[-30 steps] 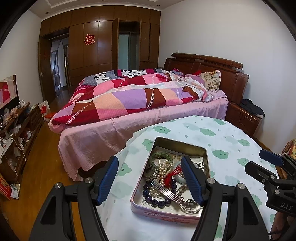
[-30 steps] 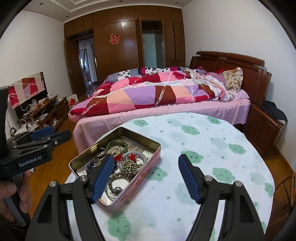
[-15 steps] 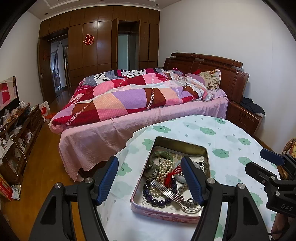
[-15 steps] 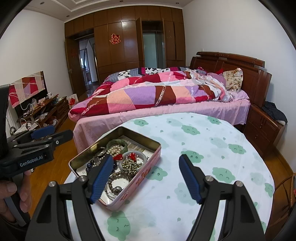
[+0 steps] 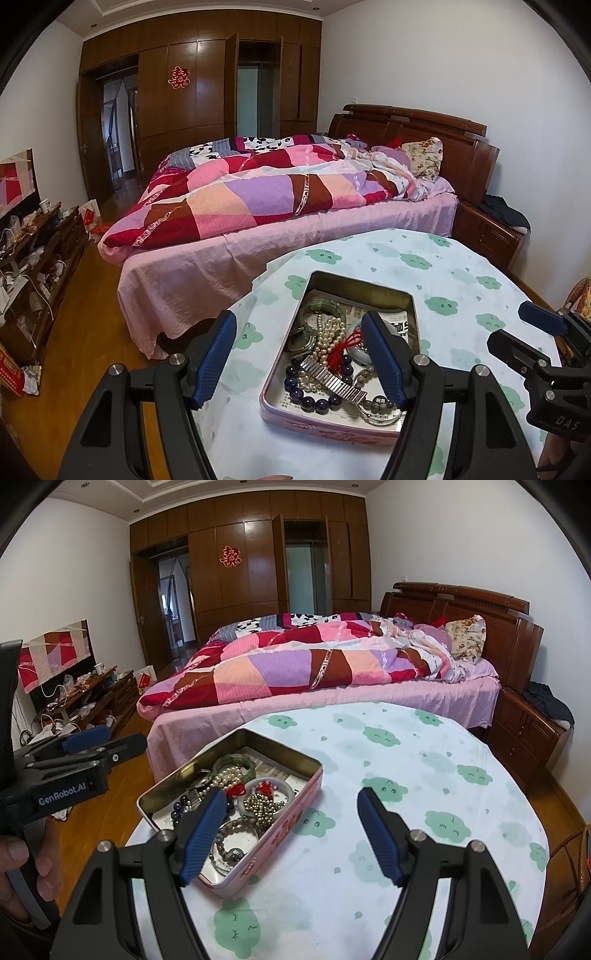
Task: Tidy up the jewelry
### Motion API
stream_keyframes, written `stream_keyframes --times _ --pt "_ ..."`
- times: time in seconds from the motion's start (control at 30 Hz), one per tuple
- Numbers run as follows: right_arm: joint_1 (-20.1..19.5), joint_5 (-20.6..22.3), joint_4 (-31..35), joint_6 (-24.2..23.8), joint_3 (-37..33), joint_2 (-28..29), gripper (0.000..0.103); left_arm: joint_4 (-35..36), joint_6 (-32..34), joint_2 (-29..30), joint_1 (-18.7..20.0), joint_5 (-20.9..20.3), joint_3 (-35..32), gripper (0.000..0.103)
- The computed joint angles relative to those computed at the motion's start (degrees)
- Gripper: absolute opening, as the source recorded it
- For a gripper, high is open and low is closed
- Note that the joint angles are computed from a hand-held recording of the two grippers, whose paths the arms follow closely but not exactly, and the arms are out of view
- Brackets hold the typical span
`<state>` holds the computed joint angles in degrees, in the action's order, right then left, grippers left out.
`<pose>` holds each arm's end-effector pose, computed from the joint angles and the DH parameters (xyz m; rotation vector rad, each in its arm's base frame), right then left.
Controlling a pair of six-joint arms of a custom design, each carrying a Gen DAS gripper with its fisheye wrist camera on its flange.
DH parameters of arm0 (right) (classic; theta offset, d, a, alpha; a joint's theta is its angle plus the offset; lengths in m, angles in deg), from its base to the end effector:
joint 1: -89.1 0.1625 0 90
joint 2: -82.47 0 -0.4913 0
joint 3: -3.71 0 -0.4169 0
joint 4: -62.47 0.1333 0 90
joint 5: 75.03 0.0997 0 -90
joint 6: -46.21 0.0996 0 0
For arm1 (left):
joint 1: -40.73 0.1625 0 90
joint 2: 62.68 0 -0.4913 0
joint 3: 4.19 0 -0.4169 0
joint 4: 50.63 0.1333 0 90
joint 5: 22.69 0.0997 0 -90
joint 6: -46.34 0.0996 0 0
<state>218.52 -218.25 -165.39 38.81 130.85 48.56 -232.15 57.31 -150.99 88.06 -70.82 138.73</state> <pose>0.3570 -0.3500 0.0480 0.4570 -2.1891 1.1668 -0.1108 -0.4149 0.3143 0.8155 2.2972 -1.0289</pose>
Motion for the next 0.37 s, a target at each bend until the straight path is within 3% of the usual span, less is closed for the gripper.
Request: stream_keyframes --times 0.13,0.37 --pt "0.0 -0.1 0.0 -0.1 0.0 0.0 0.077 -0.3 -0.1 0.0 -0.2 0.6 0.0 0.081" --pt "-0.2 0.1 -1.0 -0.2 0.2 0.6 0.079 -3.8 1.9 1.2 -0.7 3.0 0.7 0.081"
